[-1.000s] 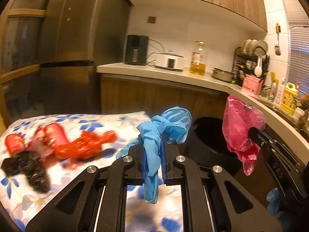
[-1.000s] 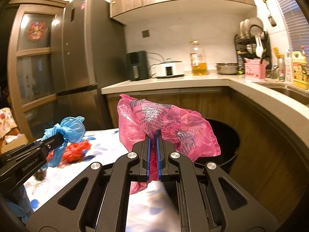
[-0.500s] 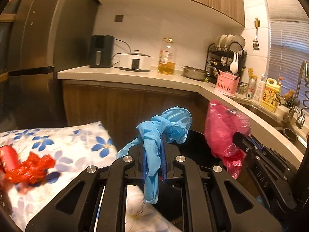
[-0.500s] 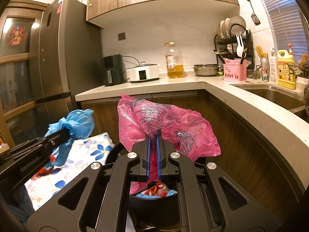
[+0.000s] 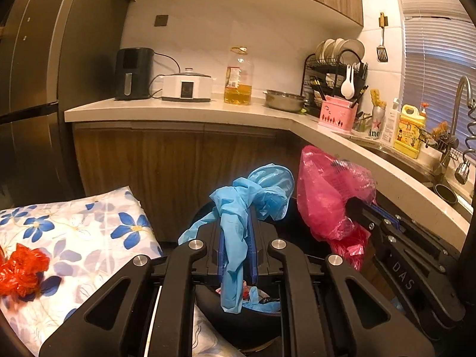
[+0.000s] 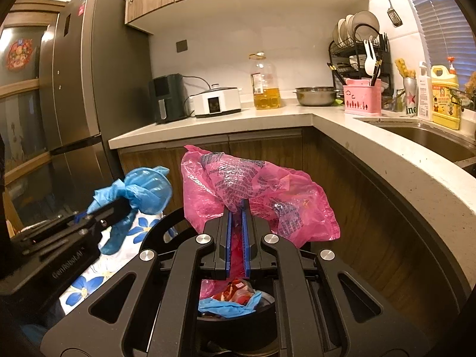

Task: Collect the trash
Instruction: 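Carry the pink bag and blue gloves over the black bin and open both tools, then move both open tools back over the table of trash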

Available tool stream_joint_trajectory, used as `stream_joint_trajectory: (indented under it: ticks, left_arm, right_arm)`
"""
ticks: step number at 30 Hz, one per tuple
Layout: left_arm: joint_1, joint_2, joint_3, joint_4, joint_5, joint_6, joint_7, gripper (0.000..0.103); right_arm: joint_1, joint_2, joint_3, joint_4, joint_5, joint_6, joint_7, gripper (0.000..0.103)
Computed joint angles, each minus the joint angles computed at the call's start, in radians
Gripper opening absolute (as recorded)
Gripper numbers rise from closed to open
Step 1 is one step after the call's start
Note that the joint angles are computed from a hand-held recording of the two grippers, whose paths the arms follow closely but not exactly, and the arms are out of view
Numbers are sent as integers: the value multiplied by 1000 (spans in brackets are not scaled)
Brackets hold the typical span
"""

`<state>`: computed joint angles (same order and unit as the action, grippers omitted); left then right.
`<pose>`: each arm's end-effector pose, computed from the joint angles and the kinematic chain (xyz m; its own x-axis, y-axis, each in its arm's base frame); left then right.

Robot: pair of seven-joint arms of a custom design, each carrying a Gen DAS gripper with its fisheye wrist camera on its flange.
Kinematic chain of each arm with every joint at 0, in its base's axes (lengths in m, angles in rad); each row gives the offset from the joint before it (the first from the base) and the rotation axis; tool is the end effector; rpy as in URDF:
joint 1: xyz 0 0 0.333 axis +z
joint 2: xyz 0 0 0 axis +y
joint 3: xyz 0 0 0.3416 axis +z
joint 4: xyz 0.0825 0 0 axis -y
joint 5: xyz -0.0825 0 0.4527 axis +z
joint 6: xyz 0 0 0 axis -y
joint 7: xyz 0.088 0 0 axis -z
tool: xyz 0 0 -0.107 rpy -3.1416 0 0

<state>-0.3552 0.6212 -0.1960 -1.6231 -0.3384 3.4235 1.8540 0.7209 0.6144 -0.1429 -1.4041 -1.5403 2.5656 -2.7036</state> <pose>0.7170 -0.3556 0.3830 -0.3984 -0.9098 0.1164 -0.4059 0.0611 -0.9119 0.6737 0.4890 0.3863 -0.0933 -0.9870 -0.1307 -0.3182 0.1539 -0.9354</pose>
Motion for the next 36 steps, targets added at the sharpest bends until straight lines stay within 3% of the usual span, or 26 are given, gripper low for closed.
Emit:
stream_joint_trajectory:
  ticks: [8,10,13,21,31,33,36]
  left_arm:
    - [-31,27,36,38,-7,-44,5,16]
    - [-34,30,39,42,-4,-53,5,25]
    - [-36,32,40,43,1,-52,5,31]
    - [-36,19,46,17,-7,-29,3,54]
    - [-131,-45,149,-72,-148,41,51,84]
    - [-160,-59,175,-90,-200,61,85,87]
    - [-199,-82,210,-118,-289,79,150,89]
  right_arm:
    - [-16,11,-4,5,36,27,-2,19]
    - [-15,11,-9,3,36,32,6,27]
    - [-13,8,-14,-2,29,32,22,31]
    - [-18,-14,-5,-32,20,10,54,37]
    - [-8,-31,17,-51,25,-18,37,63]
    - [-4,-39,21,-59,27,-23,32,64]
    - [3,-54,28,-76,17,-30,44,76]
